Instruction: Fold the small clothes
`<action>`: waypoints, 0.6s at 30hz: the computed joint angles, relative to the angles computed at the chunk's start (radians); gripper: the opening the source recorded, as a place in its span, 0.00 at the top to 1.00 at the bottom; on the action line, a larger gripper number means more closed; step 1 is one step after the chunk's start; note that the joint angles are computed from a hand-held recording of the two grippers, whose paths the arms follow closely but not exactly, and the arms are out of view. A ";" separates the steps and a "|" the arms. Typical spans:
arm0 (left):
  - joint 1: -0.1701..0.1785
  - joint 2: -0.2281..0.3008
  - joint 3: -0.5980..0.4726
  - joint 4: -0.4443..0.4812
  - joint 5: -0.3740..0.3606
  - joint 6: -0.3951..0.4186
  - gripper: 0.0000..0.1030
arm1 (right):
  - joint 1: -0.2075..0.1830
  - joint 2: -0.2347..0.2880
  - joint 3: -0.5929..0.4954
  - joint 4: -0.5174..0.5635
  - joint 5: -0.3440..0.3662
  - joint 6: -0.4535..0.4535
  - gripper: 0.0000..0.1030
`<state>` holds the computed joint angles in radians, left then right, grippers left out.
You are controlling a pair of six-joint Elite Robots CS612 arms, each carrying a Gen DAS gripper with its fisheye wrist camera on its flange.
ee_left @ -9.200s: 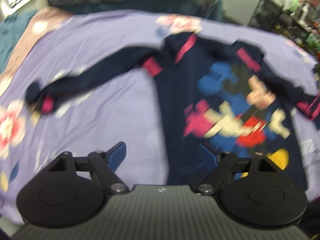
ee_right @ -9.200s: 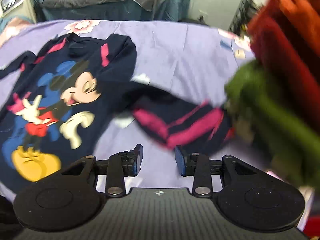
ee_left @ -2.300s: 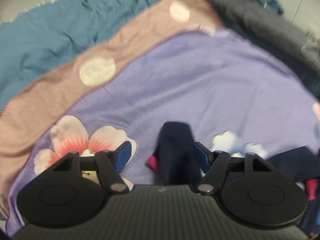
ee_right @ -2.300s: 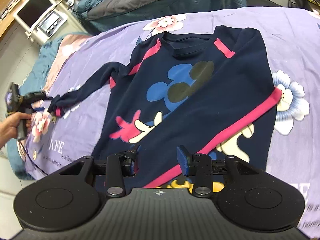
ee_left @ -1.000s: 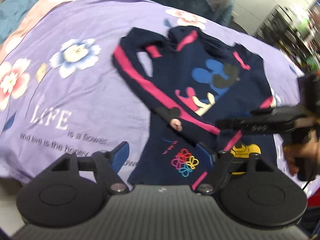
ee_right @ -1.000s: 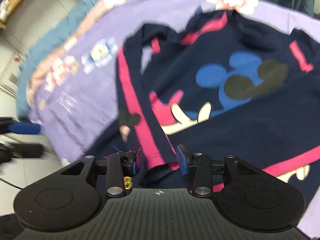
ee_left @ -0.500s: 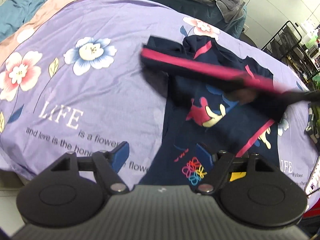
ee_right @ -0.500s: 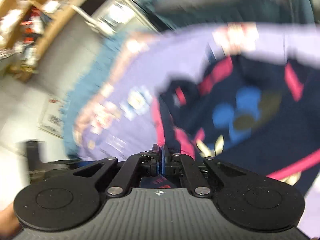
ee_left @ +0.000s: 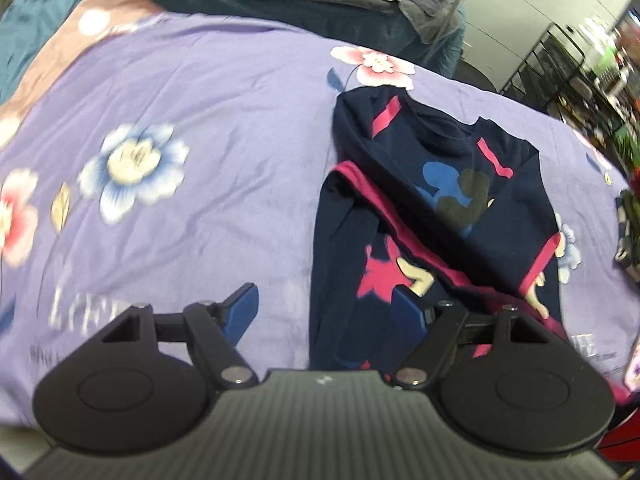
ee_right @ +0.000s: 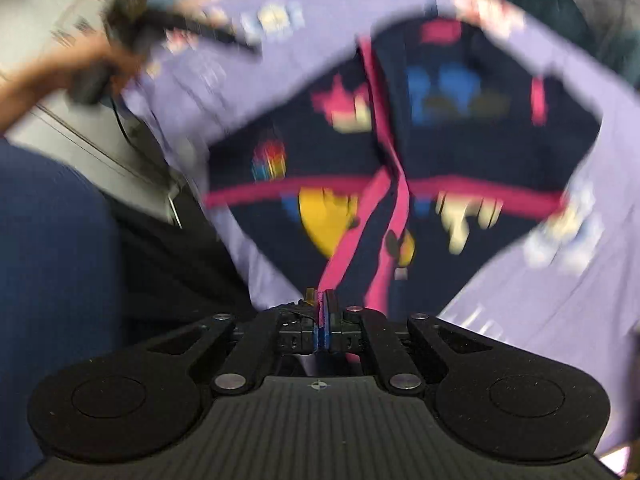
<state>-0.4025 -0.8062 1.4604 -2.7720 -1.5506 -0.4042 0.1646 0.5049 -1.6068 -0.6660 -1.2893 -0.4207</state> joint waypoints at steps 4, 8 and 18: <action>0.005 0.052 -0.089 0.025 0.025 0.088 0.30 | 0.019 0.052 -0.023 -0.047 -0.083 0.070 0.95; 0.008 0.113 -0.191 0.057 0.050 0.140 0.30 | 0.010 0.071 -0.080 -0.120 -0.141 0.187 0.95; -0.020 0.224 -0.318 0.123 0.149 0.436 0.32 | -0.020 0.079 -0.101 -0.147 -0.275 0.453 0.73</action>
